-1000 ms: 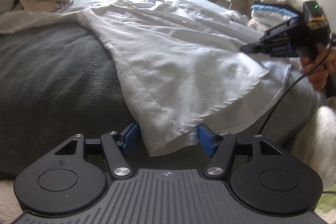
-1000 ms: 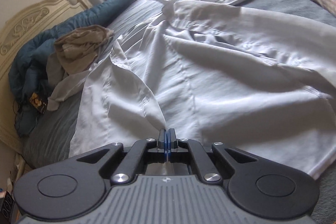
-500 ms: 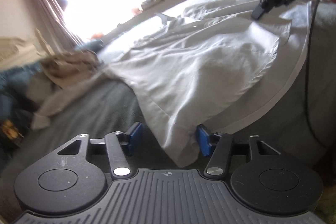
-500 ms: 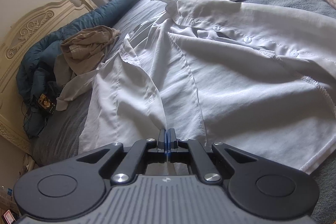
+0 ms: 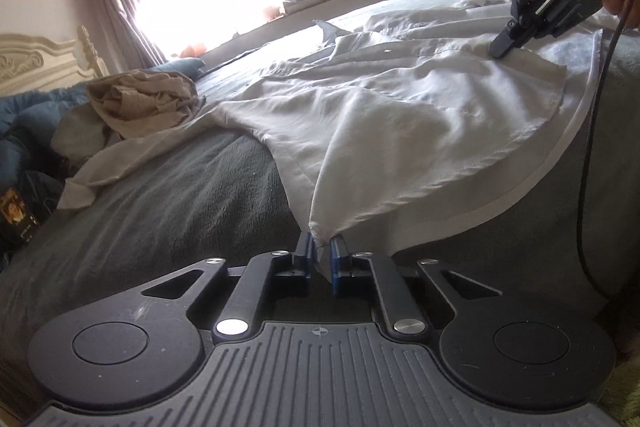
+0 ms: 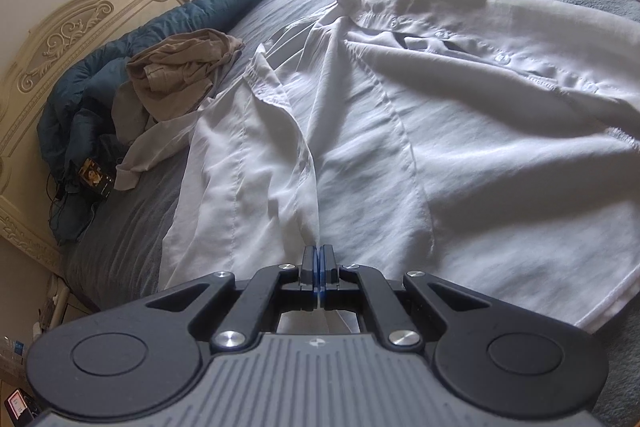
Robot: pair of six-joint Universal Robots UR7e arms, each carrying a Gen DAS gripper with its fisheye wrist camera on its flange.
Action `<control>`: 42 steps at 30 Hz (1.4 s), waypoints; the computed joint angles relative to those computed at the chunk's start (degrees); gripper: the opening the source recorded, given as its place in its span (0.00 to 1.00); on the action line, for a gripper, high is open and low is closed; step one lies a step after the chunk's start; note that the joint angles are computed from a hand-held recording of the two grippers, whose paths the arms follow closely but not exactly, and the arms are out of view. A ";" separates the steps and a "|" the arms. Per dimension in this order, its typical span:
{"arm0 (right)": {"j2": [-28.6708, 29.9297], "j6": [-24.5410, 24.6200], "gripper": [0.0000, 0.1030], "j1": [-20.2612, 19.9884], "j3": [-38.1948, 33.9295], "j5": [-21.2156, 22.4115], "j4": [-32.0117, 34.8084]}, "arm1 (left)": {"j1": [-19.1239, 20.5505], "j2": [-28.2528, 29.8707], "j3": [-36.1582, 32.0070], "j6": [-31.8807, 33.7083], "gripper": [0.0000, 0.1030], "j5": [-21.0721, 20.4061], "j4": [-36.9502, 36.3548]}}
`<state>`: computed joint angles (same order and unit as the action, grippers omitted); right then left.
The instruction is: Fold clothes
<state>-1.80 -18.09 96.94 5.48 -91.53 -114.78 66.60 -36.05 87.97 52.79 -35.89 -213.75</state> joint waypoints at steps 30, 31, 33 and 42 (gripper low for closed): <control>-10.41 -3.28 0.02 1.03 22.33 -2.51 -9.23 | -0.06 -1.06 4.16 12.94 0.01 0.13 -3.04; -10.47 -3.52 0.02 1.03 22.69 -2.60 -9.84 | 0.05 -1.63 4.43 10.87 0.01 0.10 -1.22; -10.15 -4.11 0.02 1.06 22.75 -3.84 -10.55 | 0.38 -3.15 5.07 4.46 0.02 0.15 4.40; -10.48 -5.45 0.18 1.58 23.31 -6.03 -13.02 | 3.66 -16.64 11.23 -32.52 0.26 -12.24 27.69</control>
<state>-12.28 -23.55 98.51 28.79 -97.56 -127.81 70.27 -52.69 99.19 20.27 -48.12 -186.06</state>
